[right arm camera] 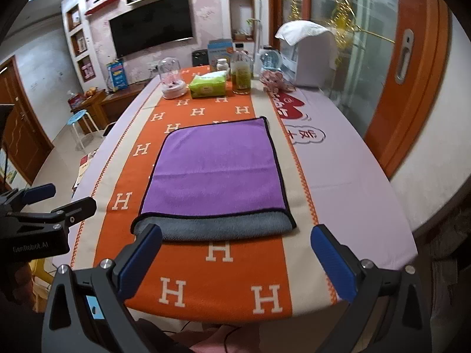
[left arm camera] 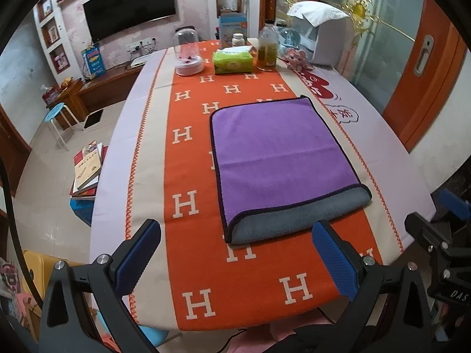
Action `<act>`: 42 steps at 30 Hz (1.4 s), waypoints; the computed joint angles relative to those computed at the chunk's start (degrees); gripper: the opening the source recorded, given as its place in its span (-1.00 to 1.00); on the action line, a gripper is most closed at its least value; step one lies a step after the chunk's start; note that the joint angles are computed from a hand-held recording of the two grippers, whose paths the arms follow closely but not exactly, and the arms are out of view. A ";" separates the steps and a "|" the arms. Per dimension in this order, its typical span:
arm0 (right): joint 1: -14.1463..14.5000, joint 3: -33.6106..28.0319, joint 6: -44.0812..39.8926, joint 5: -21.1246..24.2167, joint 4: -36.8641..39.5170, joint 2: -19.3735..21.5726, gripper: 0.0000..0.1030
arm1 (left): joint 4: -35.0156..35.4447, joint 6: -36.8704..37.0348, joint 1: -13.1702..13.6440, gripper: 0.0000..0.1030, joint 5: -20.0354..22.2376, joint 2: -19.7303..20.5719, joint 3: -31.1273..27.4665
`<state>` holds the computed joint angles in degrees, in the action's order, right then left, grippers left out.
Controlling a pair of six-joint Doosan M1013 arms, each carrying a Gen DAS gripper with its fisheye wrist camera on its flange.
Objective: Fold towel
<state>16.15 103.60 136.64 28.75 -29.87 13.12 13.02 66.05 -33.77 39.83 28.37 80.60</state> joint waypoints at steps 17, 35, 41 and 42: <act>-5.85 0.86 -25.21 -9.49 12.43 3.88 0.90 | -1.80 4.11 0.50 0.98 9.48 7.91 -9.23; -10.66 -3.42 -57.14 -3.54 38.85 10.92 0.65 | -4.73 6.37 1.02 0.98 16.42 15.70 -16.15; -11.55 -4.26 -60.34 -1.25 41.79 12.35 0.54 | -5.61 6.34 1.26 0.98 18.68 17.59 -17.97; -11.72 -4.35 -61.00 -0.95 42.47 12.54 0.52 | -5.82 6.36 1.32 0.98 19.02 17.86 -18.21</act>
<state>4.43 99.25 75.64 27.79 12.60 25.66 7.20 72.41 -32.45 58.85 46.23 62.39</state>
